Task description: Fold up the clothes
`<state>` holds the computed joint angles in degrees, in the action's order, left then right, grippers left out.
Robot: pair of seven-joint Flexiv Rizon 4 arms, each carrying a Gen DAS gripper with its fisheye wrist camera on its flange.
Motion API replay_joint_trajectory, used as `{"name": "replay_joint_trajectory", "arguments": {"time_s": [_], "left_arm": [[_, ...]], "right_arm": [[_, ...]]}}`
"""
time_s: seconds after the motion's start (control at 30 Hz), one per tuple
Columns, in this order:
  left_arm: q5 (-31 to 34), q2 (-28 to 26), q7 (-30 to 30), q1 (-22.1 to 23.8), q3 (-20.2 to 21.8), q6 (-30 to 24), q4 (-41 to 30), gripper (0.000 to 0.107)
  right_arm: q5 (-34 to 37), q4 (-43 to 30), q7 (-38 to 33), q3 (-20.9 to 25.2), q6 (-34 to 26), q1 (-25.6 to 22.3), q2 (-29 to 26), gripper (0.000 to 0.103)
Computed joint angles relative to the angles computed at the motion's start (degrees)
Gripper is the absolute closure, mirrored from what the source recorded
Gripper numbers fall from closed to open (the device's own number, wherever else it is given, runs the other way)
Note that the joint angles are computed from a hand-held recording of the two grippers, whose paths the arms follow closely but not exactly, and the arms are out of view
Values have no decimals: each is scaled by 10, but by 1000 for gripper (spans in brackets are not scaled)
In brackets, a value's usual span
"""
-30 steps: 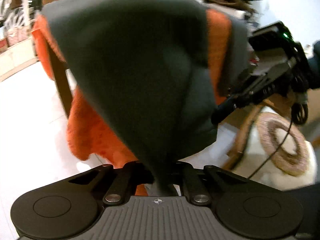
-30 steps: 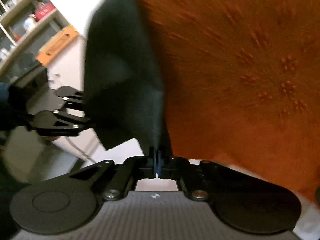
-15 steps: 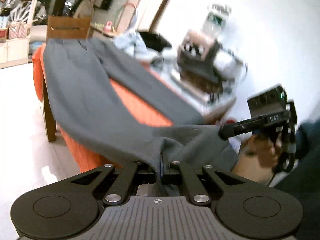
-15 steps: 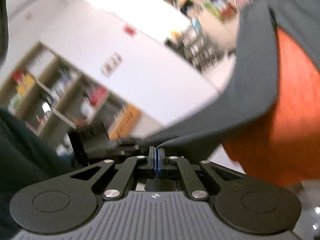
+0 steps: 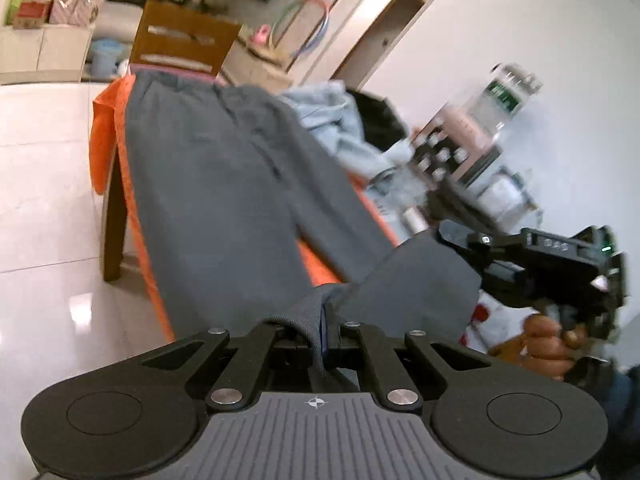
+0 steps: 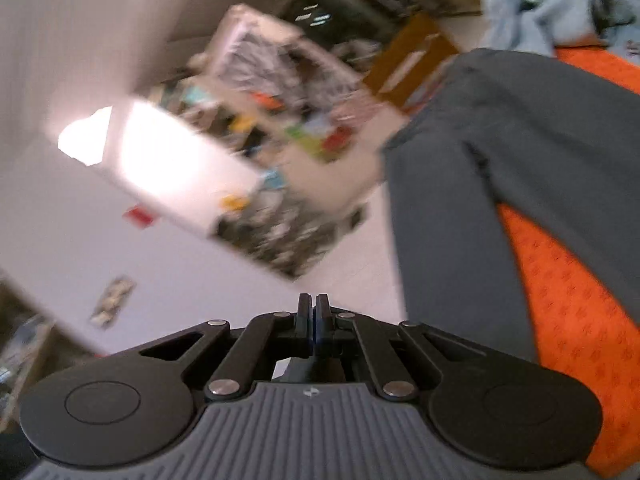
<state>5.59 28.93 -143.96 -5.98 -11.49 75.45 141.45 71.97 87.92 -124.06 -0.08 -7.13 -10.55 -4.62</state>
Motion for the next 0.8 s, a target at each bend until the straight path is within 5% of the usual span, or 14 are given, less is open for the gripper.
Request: {"name": "replay_joint_trajectory", "arguments": {"time_s": [0.13,0.27,0.47,0.6,0.8], "left_arm": [[-115,-61,165,-102,157,60,22,101],[-256,-105,325,-184,265,81,16,101],[-628,-203,633,-334,387,85,-45,101],[-788,-274,785,-295,400,-8,-112,101],[-799,-387,812,-160,404,-187,-224,100]], "right_arm": [[-47,47,58,50,187,75,22,101],[-72,57,83,70,310,130,-3,101],[-129,-2,156,106,454,196,-87,101],[-180,-74,216,124,530,235,-167,101],[-264,-219,336,124,588,297,-297,101]]}}
